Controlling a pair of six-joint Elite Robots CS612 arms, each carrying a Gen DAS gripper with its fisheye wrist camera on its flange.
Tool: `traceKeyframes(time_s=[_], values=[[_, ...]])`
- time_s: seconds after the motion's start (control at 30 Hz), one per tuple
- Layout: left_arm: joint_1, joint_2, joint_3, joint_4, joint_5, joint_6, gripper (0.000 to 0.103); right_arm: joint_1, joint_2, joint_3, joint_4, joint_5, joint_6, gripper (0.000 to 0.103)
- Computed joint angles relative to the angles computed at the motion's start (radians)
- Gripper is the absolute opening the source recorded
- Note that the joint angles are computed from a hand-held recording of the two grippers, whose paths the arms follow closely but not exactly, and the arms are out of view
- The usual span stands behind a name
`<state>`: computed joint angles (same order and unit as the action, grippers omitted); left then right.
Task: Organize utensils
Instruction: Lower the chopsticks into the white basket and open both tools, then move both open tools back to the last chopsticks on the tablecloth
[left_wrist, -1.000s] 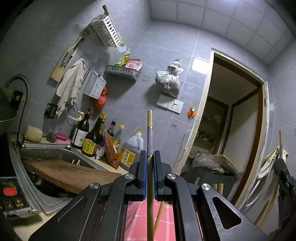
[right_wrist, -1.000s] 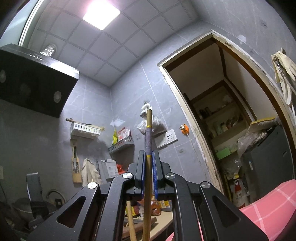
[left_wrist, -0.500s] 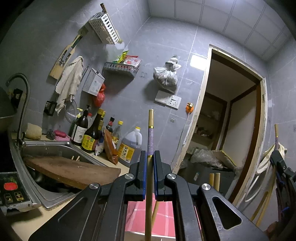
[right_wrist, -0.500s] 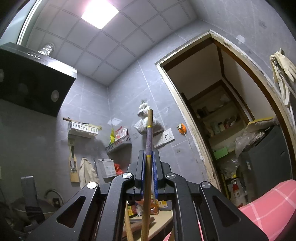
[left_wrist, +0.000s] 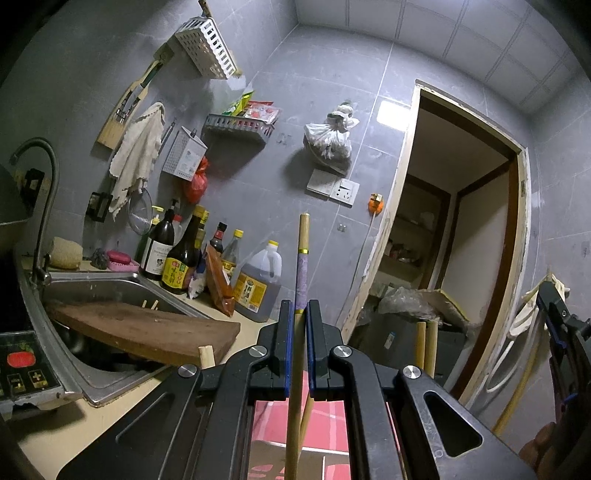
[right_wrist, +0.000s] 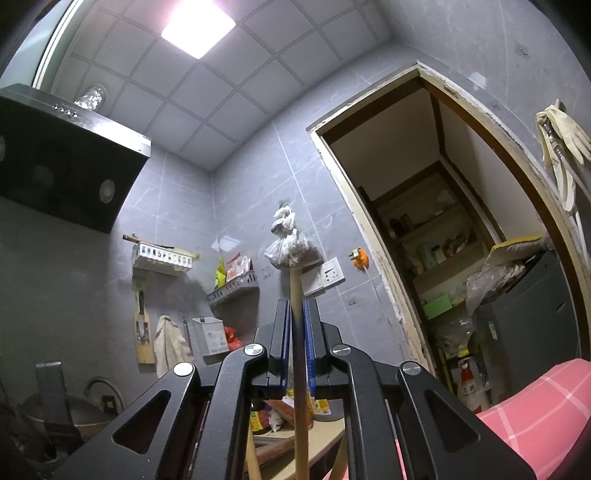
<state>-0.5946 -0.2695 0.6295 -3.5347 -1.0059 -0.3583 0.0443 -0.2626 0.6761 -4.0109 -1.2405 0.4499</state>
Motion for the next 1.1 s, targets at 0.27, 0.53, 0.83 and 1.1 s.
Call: traceKeyframes(time_s=[0.27, 0.53, 0.83, 1.1], values=[[0.005, -0.021, 0.046, 0.013, -0.058, 0.006, 0.005, -0.001, -0.026, 0.051, 0.055, 0.039, -0.044, 0.006], [0.005, -0.062, 0.123, 0.087, -0.132, -0.006, 0.005, -0.01, -0.1, 0.182, 0.087, 0.085, -0.102, 0.01], [-0.005, -0.097, 0.176, 0.103, -0.153, -0.01, 0.027, -0.031, -0.185, 0.337, 0.104, 0.1, -0.16, 0.033], [-0.037, -0.137, 0.233, 0.072, -0.144, 0.002, 0.06, -0.057, -0.26, 0.477, 0.1, 0.081, -0.218, 0.064]])
